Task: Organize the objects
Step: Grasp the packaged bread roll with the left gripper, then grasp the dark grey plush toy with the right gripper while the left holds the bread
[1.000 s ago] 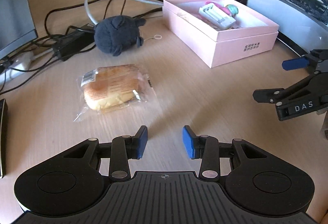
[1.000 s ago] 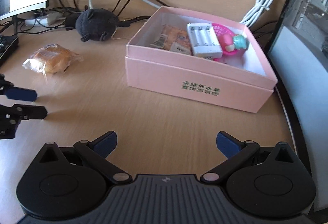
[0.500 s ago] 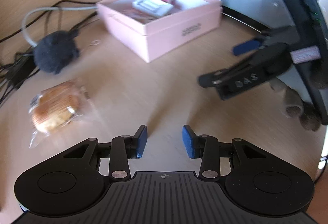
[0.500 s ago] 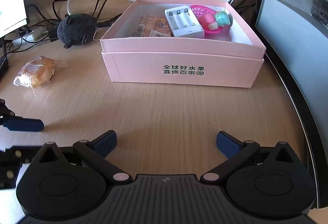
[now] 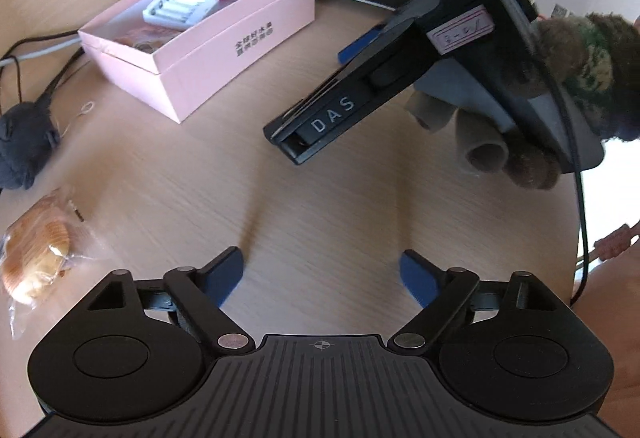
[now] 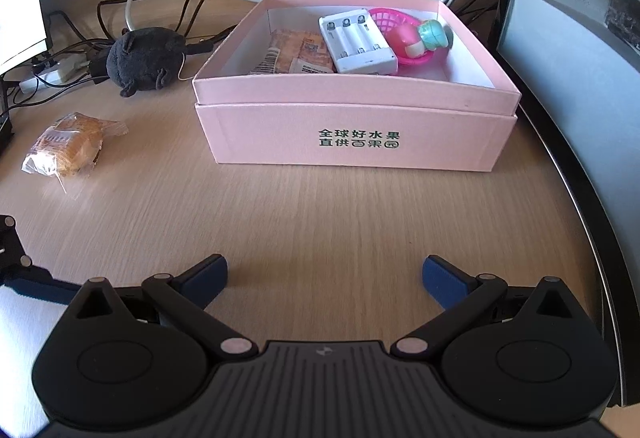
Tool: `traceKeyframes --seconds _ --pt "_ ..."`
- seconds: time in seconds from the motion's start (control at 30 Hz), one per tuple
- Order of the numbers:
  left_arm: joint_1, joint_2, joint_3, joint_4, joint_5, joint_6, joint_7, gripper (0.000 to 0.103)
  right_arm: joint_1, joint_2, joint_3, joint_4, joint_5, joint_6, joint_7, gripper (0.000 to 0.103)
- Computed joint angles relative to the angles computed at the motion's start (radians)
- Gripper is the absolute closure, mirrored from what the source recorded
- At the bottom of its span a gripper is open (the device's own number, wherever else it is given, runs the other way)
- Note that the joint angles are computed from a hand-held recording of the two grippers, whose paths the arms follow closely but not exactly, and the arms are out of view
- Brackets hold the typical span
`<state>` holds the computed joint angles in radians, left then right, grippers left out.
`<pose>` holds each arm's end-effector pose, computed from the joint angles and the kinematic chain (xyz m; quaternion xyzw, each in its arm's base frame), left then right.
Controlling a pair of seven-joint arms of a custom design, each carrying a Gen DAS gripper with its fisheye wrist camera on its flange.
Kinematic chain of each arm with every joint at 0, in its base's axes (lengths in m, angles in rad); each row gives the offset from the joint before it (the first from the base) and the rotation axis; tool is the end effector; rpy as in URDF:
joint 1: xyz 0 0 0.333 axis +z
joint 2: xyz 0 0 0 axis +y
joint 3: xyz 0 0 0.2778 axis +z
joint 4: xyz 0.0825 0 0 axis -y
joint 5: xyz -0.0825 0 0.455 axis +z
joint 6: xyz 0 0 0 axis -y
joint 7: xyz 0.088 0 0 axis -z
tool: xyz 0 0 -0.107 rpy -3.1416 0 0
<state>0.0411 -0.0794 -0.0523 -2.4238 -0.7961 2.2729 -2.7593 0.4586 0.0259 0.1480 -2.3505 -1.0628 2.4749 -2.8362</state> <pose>0.5285 -0.0233 0.2498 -0.0757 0.9550 -0.2860 0.0207 0.4595 0.3224 0.2388 -0.5071 0.7946 -0.2781 0.1846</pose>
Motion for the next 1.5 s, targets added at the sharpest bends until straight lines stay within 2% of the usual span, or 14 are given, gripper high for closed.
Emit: traceKeyframes --seconds 0.07,0.13,0.23,0.33,0.53,0.7,0.8,0.97,1.07,1.2,1.37,1.43,1.47,1.5 --pt "0.015 0.016 0.013 0.041 -0.011 -0.024 -0.045 0.024 0.001 0.008 -0.001 0.006 -0.024 -0.004 0.018 0.000" --pt "0.036 0.039 0.030 0.112 -0.070 -0.058 -0.005 0.025 0.003 0.019 -0.002 0.019 -0.023 -0.014 0.022 0.000" --pt "0.053 0.085 0.024 0.205 -0.197 0.036 0.172 0.025 0.005 0.022 -0.005 0.024 -0.009 -0.011 0.008 0.000" --pt "0.061 0.185 -0.002 0.327 -0.168 0.116 0.197 0.025 0.012 0.028 -0.003 0.030 -0.010 -0.025 0.023 0.000" --pt "0.069 0.371 -0.051 0.513 0.096 0.116 0.001 0.024 0.004 0.002 -0.007 0.012 0.069 0.065 -0.068 0.000" --pt "0.094 0.436 -0.081 0.565 0.150 0.114 -0.117 0.025 0.005 -0.048 0.011 -0.002 0.054 0.054 -0.070 0.000" --pt "0.122 0.439 -0.080 0.583 0.141 0.073 -0.249 0.037 0.005 -0.052 0.024 0.038 0.005 0.017 -0.089 0.000" --pt "0.211 0.358 -0.060 0.513 0.011 -0.008 -0.394 0.041 0.007 0.041 0.012 0.212 -0.176 -0.019 -0.143 0.000" --pt "0.246 0.262 -0.026 0.401 -0.079 -0.028 -0.465 0.042 0.010 0.179 -0.030 0.383 -0.222 0.028 -0.206 0.000" --pt "0.259 0.144 0.026 0.261 -0.158 -0.008 -0.558 0.042 0.001 0.425 -0.077 0.667 -0.086 0.070 -0.405 0.000" --pt "0.258 0.037 0.082 0.146 -0.132 0.050 -0.572 0.042 0.011 0.672 -0.103 0.971 0.085 -0.019 -0.614 0.000" --pt "0.255 0.014 0.096 0.121 -0.115 0.068 -0.579 0.042 0.012 0.706 -0.111 1.012 0.134 -0.005 -0.653 0.006" --pt "0.255 0.010 0.102 0.116 -0.109 0.071 -0.586 0.042 0.021 0.706 -0.117 1.011 0.149 0.003 -0.658 0.018" --pt "0.254 0.006 0.108 0.111 -0.103 0.071 -0.591 0.042 0.024 0.707 -0.118 1.013 0.172 0.010 -0.674 0.024"
